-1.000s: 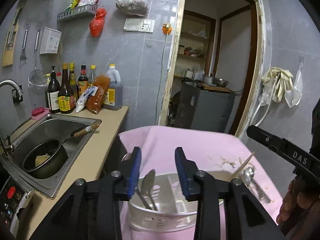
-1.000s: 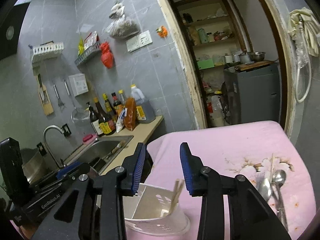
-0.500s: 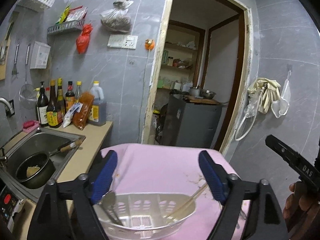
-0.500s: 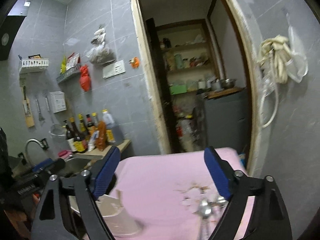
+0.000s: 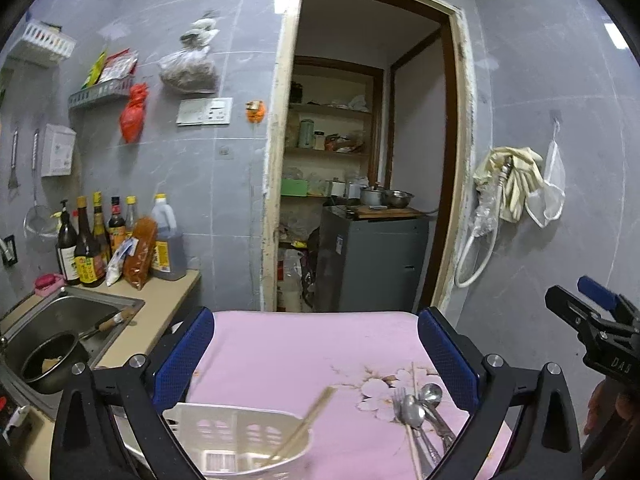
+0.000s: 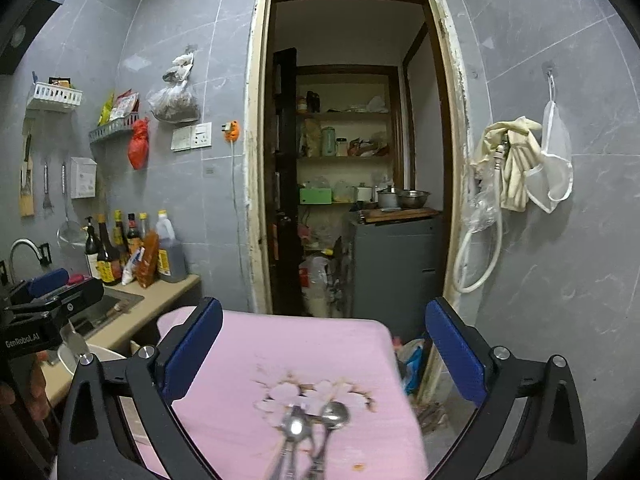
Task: Organize utensils
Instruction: 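Move both tools back to the remaining spoons and forks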
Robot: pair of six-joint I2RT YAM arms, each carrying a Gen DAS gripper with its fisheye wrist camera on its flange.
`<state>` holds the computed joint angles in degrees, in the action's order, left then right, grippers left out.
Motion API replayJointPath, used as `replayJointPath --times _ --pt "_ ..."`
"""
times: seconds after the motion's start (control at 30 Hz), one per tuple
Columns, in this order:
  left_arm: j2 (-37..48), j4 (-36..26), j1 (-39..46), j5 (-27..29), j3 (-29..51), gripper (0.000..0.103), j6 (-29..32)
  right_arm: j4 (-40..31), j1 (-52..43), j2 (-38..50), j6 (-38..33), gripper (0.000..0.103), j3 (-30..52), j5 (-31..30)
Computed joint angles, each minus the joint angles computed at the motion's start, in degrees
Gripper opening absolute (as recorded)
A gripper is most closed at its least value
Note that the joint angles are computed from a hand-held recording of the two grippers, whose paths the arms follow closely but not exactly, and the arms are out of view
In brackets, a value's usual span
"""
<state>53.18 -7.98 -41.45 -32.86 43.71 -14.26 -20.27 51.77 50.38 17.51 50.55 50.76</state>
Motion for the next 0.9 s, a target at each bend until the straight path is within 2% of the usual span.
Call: replayJointPath --times 0.2,0.33,0.6,0.73,0.9 --pt "7.76 5.92 -6.78 -7.28 1.07 0.103 -0.18 0.72 -9.66 -4.55 -2.1 0.1 -4.9 -9.32" --pt "13.39 8.95 -9.42 -10.05 2.05 0.103 -0.78 1.5 -17.59 -6.05 -3.01 0.1 -8.46 -17.75" --pt "24.44 7.27 -10.62 -8.04 6.23 0.103 -4.34 4.71 -33.41 -4.33 -4.37 0.1 -13.98 -36.89" --pt "29.06 5.53 -9.9 -5.32 8.55 0.103 -5.21 8.73 -39.27 0.36 -5.65 0.099 -16.27 -45.1" --pt "34.63 5.39 -8.14 -1.53 10.75 0.103 -6.47 14.68 -42.39 8.25 -6.0 0.086 -18.29 -51.12"
